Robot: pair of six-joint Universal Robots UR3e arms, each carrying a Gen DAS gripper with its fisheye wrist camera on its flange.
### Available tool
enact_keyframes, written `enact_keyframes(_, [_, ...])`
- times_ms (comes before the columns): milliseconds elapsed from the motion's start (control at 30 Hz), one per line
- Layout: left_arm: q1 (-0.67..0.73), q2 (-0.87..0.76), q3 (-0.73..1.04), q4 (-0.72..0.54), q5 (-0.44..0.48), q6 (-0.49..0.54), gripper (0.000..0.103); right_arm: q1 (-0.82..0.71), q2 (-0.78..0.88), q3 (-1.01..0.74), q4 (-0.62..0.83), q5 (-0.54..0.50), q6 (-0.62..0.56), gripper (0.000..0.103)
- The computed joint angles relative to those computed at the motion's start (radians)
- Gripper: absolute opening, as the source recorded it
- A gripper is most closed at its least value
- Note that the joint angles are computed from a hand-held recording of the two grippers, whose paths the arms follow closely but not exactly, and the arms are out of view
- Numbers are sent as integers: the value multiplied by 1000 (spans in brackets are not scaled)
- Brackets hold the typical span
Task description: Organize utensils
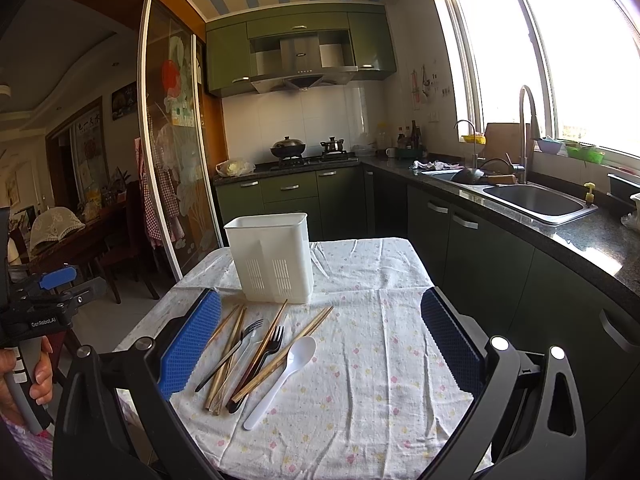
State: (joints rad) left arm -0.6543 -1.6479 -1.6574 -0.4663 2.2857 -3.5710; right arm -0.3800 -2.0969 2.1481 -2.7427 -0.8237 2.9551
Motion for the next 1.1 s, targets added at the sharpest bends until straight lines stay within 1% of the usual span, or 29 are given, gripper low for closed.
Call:
enact_keyframes(367, [-3,-2,-4,5,1,-1,96,3,5,-1,-2,-4,0,99])
enact_keyframes(433, [-2,-1,-5,4,-1,-2,96,14,19,4,-21,-15,5,99])
enact_keyframes(500, [1,-1,-3,-1,-9,-2,96,24,30,7,-33,-25,6,99])
enact_keyframes(567, [17,0,5,-16,-36,4,96,43,51,-4,-38,-47,7,99])
enact_keyframes(667, [74,-5,53,-87,-128,18,96,83,107,-51,-19,-90,-7,99])
enact_keyframes(800, [184,-67,206,-260,-285,48,96,158,246,-183,70,-155,-48,99])
enact_keyframes(900, [261,-162,355,-408,-425,81,96,232,384,-331,184,-241,-70,99])
enact_keyframes(967, [286,-242,458,-502,-482,102,96,250,455,-404,255,-250,-77,99])
enact_keyframes(1100, [316,-401,651,-664,-591,139,96,268,523,-449,281,-271,-64,99])
